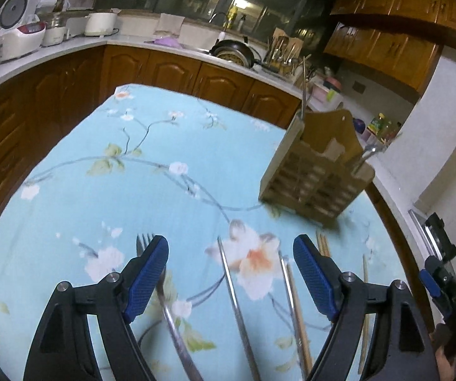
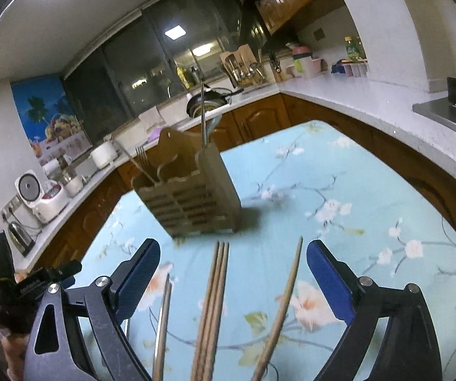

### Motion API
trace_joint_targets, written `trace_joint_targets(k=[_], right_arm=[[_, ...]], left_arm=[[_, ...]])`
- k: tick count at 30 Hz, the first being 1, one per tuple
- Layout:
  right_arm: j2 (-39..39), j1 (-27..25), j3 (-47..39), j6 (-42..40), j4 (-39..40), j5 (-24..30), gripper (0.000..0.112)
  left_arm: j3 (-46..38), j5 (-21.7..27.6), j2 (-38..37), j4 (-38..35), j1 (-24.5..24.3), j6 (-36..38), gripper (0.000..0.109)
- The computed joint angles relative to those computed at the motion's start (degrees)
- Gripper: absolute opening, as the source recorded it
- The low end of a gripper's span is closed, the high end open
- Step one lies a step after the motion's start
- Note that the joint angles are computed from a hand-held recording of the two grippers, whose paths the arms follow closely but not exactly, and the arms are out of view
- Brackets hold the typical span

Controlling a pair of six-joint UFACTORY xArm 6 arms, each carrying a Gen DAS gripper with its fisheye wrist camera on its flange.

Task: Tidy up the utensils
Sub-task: 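Move both open grippers back to the remaining utensils, then grasp a wooden chopstick with the right gripper while the left grasps a steel knife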

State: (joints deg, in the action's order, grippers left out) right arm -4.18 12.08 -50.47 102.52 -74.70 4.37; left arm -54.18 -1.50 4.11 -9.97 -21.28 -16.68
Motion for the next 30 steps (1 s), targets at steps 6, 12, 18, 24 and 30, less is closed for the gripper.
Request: trace_joint_targets(k=[6,12,18,24,30], right_arm=[[-0.95,0.89,2.94,-2.70,2.54,1.15,0.095],[-1.55,0.86,3.83,-3.61,3.76,1.38,0.095],[-0.13,1.63,2.95,-10.22,9.07,1.45,0.094],[3.59,2.69,1.00,-23.76,21.70,1.36,0.083],[9.28,4.70,-2.93,-48.23,46.00,3.29,0.052]], left_arm=[[1.60,1.95,-2.00,1.08,-0.01,-0.39,0.081],[0.92,4.09,-2.56,2.76,-0.54,-0.54,0.081],[-1.56,7.12,-1.30,4.69,-0.86,-1.48,0.080],[-7.57,12.03,3.17,6.34,-1.52,-1.88,0.079],[-16.41,18.77,9.93,2.71,-2.43,3.35,0.059]])
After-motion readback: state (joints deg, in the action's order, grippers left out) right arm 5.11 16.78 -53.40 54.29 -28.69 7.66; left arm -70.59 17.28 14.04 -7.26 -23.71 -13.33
